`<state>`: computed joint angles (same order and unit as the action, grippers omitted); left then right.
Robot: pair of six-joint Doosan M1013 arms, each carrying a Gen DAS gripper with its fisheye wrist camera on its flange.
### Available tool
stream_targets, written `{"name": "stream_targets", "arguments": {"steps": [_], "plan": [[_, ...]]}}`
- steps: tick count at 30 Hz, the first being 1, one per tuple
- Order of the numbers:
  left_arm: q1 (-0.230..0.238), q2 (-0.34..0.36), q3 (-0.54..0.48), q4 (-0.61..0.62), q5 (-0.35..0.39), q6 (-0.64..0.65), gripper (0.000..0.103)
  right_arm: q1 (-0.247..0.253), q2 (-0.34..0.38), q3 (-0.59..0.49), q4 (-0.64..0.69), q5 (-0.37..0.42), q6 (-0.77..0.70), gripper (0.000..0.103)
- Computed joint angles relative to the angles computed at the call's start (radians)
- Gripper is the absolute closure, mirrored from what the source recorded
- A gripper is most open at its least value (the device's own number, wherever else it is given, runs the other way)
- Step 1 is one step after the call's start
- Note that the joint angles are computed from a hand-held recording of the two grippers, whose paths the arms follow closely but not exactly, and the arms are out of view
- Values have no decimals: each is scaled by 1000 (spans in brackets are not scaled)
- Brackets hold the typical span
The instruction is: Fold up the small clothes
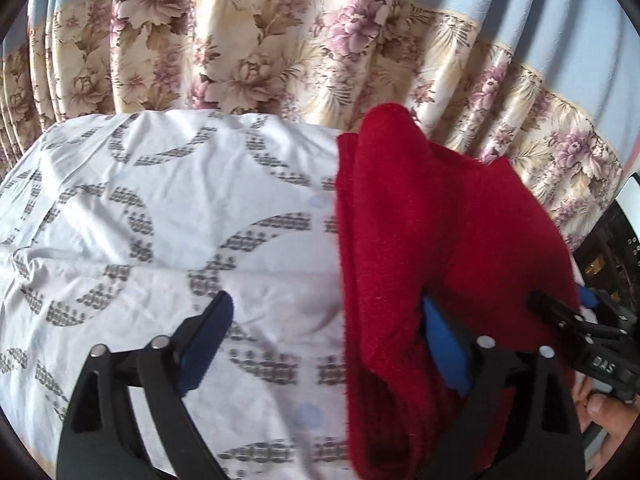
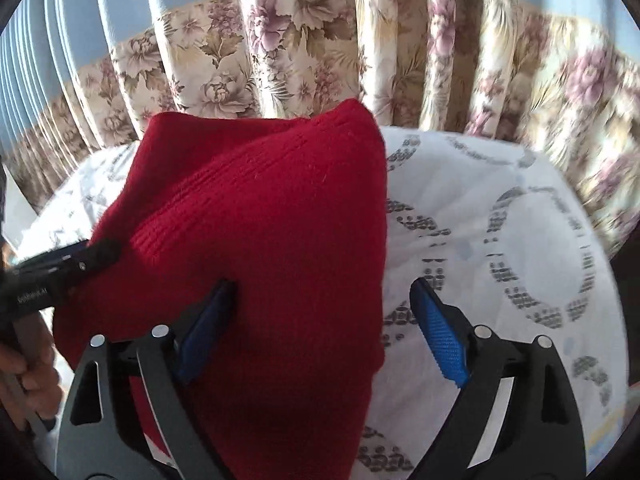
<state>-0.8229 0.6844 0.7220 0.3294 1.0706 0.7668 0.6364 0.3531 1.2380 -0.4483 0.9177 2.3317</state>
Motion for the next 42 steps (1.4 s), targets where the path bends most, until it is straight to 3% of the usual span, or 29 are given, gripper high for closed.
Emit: {"name": "stream_targets", "arguments": {"steps": [4,6,9,12,14,17,19,20,21,23,24,25,26,29,32,36,42], "plan": [[-14,-41,78,65,-60,-32,7,41,7,-5,-132,67,77,9],[-5,-77,137,-15,-143,0,7,51,3,-1,-158,73,97,8],[-19,-123,185,41,-164,-30,7,72,-13,4,-188,74,137,6],[-43,-163,213,172,-113,-74,7,105,-28,-11,-232,94,199,3],[-70,-198,251,331,-60,-108,5,131,-33,-30,-248,117,226,3],[-102,-248,319,527,-1,-174,2,191,-34,-45,-379,155,372,3],[-107,-274,352,555,16,-193,2,227,-30,-63,-439,192,455,3],[-108,-288,366,546,26,-193,2,235,-37,-57,-439,166,479,3],[-107,-297,378,537,23,-194,2,239,-57,-38,-410,88,491,3],[-111,-322,416,547,-3,-227,2,235,-110,47,-391,-131,501,3],[-115,-334,437,561,-22,-254,2,245,-128,79,-447,-181,579,3],[-120,-347,461,586,-44,-293,2,257,-130,96,-529,-179,670,3],[-125,-354,478,620,-59,-335,2,278,-120,90,-591,-124,712,3],[-145,-372,513,717,-52,-424,2,306,-81,45,-576,-11,640,3],[-158,-369,531,783,-28,-481,2,313,-65,42,-563,20,616,3],[-150,-360,517,700,-51,-388,2,320,-41,30,-572,73,585,3],[-156,-361,526,747,-45,-412,2,317,-34,34,-601,112,595,3]]}}
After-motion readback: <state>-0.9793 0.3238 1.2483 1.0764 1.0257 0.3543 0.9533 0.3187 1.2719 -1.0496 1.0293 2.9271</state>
